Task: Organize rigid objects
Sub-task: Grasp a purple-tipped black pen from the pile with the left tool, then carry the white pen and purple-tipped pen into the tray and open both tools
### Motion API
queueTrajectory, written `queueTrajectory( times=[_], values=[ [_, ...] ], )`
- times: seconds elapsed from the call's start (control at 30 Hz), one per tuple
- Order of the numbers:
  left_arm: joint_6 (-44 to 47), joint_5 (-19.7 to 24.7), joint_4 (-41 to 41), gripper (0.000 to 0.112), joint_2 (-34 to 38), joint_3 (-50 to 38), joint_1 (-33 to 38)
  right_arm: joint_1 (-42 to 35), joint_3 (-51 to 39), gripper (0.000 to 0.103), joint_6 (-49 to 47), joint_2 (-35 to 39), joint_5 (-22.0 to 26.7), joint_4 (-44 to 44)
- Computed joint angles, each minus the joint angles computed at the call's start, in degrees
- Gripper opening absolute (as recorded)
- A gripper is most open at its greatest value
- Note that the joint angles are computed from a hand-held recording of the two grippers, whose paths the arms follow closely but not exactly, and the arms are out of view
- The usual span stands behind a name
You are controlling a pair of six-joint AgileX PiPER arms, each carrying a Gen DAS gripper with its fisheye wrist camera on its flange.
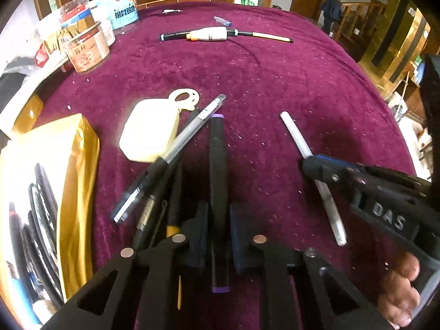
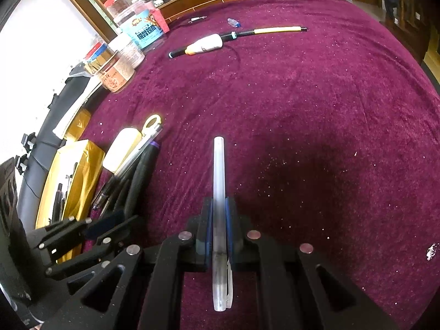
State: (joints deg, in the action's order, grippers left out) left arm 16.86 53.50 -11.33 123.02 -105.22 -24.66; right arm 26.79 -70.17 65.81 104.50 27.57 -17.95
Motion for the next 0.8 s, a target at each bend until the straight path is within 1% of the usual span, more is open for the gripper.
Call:
queueTrajectory(
  times=[0.07,0.13,0.17,0.23,0.3,0.33,0.37,0.43,0.53,0.6,0.63,0.7,0.73,0.8],
  values=[
    [1.74,-0.29,-2.21,0.014,-1.06,1.95,0.50,-0.03,0.37,0.008,0.65,-0.08,-0.69,-0.68],
    [3.31,-1.24,-4.37,0.014,-3.29,5.75,1.07,-0.07,0.53,0.008,0.53,-0.12,-1.01,-0.71],
    [4.13,-0.88,-6.04,0.014,-4.04,6.92,1.60,-0.13,0.97,0.008,0.95,-0.36,-1.64,-0.92],
    [7.61,1.99,-12.46,0.014,-5.12,8.74,3.93,-0.08,1.68,0.008,2.93,-0.69,-2.34,-2.44],
    [10.72,6.08,-19.22,0.014,-5.82,10.17,6.75,-0.24,2.32,0.008,4.21,-0.94,-3.10,-3.08],
    [13.06,9.07,-23.61,0.014,-6.56,11.51,8.79,-0.31,2.57,0.008,4.76,-1.00,-3.45,-3.28],
    [15.73,10.55,-27.15,0.014,-7.84,13.54,10.44,-0.40,2.98,0.008,5.33,-1.16,-4.01,-3.51],
    [21.15,11.12,-32.99,0.014,-12.24,19.82,13.97,-0.16,3.20,0.008,6.87,-1.25,-4.26,-5.11],
    [25.78,12.49,-38.39,0.014,-18.49,26.93,20.20,0.58,3.53,0.008,10.19,-1.36,-4.30,-8.75],
    [27.75,11.30,-39.87,0.014,-22.40,30.17,23.85,1.78,3.94,0.008,15.05,-1.84,-3.99,-14.06],
    [29.09,10.85,-40.86,0.014,-24.54,31.54,26.94,3.05,4.43,0.008,20.32,-2.53,-3.32,-19.62],
    [29.96,12.23,-42.25,0.014,-25.78,31.87,31.78,5.12,5.86,0.008,29.70,-4.18,-2.72,-29.02],
    [29.62,13.05,-42.55,0.014,-25.93,31.35,34.61,5.88,6.24,0.008,32.25,-4.82,-2.73,-31.57],
    [28.31,12.09,-42.07,0.014,-26.22,30.20,38.55,7.64,5.27,0.008,32.05,-5.68,-1.78,-31.23]
  ],
)
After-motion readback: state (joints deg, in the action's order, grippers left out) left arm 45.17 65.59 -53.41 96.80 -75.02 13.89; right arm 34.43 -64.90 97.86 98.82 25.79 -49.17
